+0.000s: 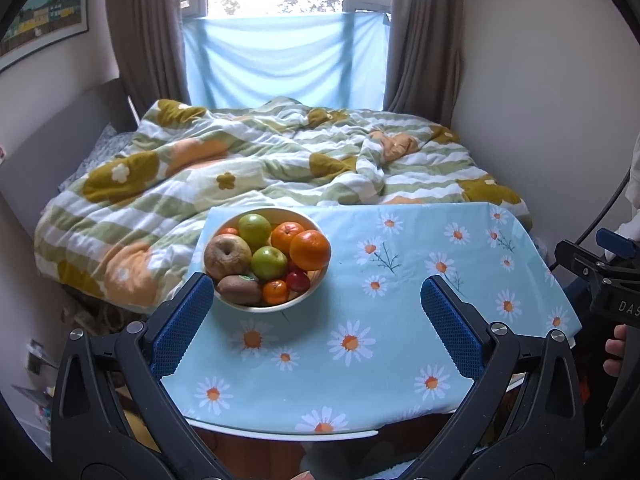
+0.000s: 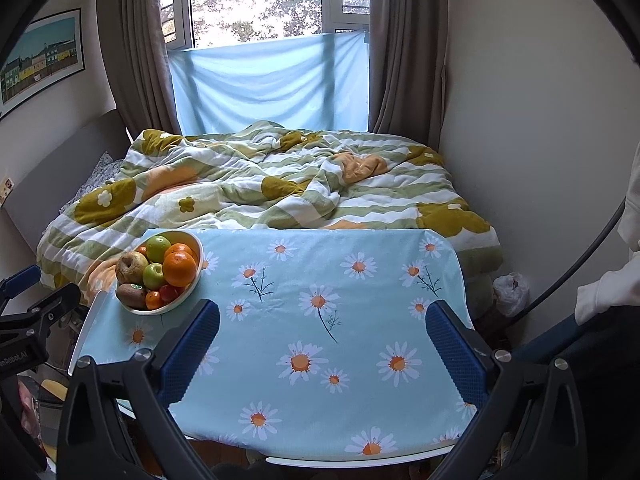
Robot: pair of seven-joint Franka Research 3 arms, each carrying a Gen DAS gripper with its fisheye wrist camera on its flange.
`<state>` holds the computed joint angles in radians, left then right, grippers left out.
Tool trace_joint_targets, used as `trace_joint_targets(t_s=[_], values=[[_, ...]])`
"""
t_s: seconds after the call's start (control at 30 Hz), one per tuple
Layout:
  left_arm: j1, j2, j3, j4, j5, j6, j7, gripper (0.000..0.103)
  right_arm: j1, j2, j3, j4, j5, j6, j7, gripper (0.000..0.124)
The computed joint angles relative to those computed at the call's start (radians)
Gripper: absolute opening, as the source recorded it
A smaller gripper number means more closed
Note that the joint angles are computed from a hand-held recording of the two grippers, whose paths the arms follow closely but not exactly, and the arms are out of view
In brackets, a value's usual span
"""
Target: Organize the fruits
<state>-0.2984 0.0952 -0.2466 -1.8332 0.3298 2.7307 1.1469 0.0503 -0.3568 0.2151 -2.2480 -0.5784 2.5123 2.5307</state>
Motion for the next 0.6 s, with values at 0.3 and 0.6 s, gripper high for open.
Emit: trace_joint_targets(t_s=[0.3, 0.6], values=[[-0.003, -0.003, -0.001, 0.001, 0.006, 0.002, -0.005, 0.103, -0.001, -0.005, -0.003, 0.000, 0.002, -0.002, -0.004, 0.103], [-0.007, 0.001, -0.001, 0.006, 0.014, 0.000, -0.014, 0.103, -0.006, -0.009, -0.003, -0.003, 0.006, 0.000, -0.011, 0.103]])
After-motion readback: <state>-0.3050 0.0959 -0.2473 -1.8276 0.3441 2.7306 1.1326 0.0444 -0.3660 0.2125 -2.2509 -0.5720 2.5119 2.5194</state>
